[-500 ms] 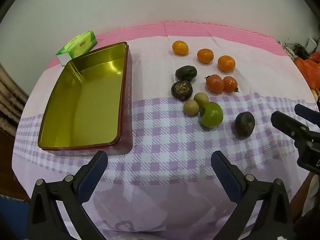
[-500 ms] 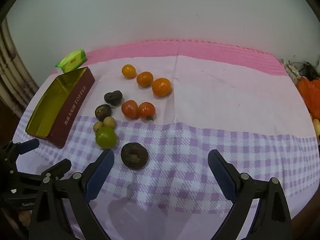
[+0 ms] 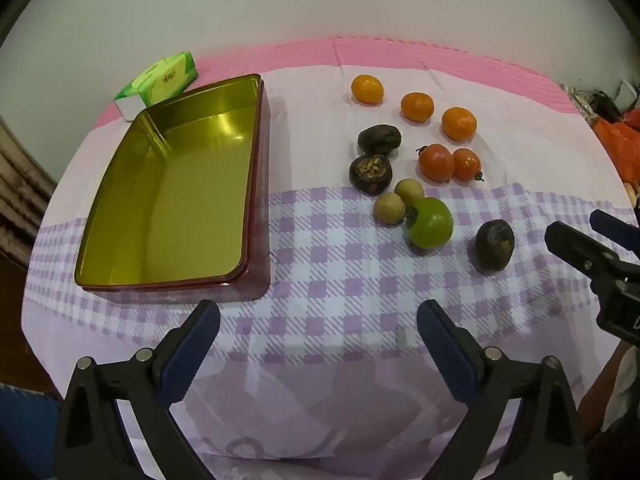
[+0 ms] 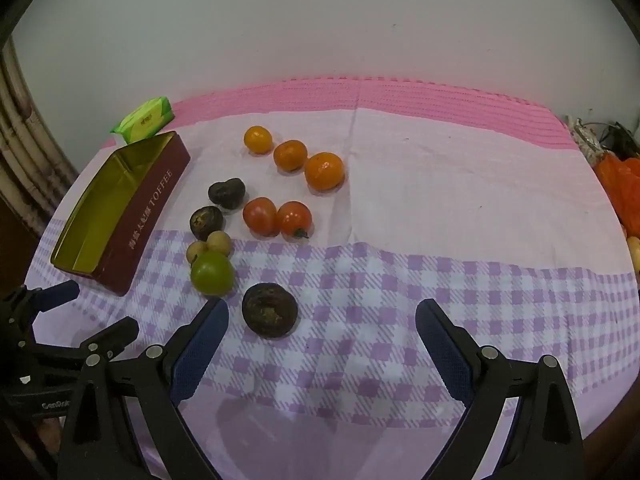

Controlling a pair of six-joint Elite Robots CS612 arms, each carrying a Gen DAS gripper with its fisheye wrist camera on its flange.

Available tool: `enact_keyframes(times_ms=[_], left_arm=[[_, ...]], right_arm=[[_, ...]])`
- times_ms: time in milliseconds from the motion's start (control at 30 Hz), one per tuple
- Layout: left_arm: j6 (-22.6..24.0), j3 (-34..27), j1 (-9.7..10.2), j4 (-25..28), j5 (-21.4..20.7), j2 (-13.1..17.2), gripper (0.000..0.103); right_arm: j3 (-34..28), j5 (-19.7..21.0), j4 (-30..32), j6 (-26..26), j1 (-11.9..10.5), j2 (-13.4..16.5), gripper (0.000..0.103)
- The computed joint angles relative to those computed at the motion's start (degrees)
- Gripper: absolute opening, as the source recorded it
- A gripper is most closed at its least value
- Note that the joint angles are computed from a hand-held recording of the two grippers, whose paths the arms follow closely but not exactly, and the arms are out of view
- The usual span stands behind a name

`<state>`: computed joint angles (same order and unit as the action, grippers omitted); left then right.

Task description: Organize fruits

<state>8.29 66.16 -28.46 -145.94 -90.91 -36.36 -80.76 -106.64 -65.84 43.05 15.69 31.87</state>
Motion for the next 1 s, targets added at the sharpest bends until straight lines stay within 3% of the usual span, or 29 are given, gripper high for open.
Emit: enact_keyframes(times_ms=[200, 633, 1000], left_arm=[[0.19, 0.36, -0.32, -1.83, 1.59, 0.05, 0.098], [-0.35, 0.51, 0.19, -2.11, -0.84, 0.17, 0.098], [-2.06, 0.84, 0.14, -3.01, 1.11, 0.07, 0.098]], right_arm=[[-0.05, 0.13, -0.06, 0.84, -0.04, 0.10, 0.094], [0.01, 0.08, -0.22, -0.02, -0.12, 0.06, 0.094], [0.20, 0.46, -0.20, 0.28, -0.20, -0.01, 0.094]])
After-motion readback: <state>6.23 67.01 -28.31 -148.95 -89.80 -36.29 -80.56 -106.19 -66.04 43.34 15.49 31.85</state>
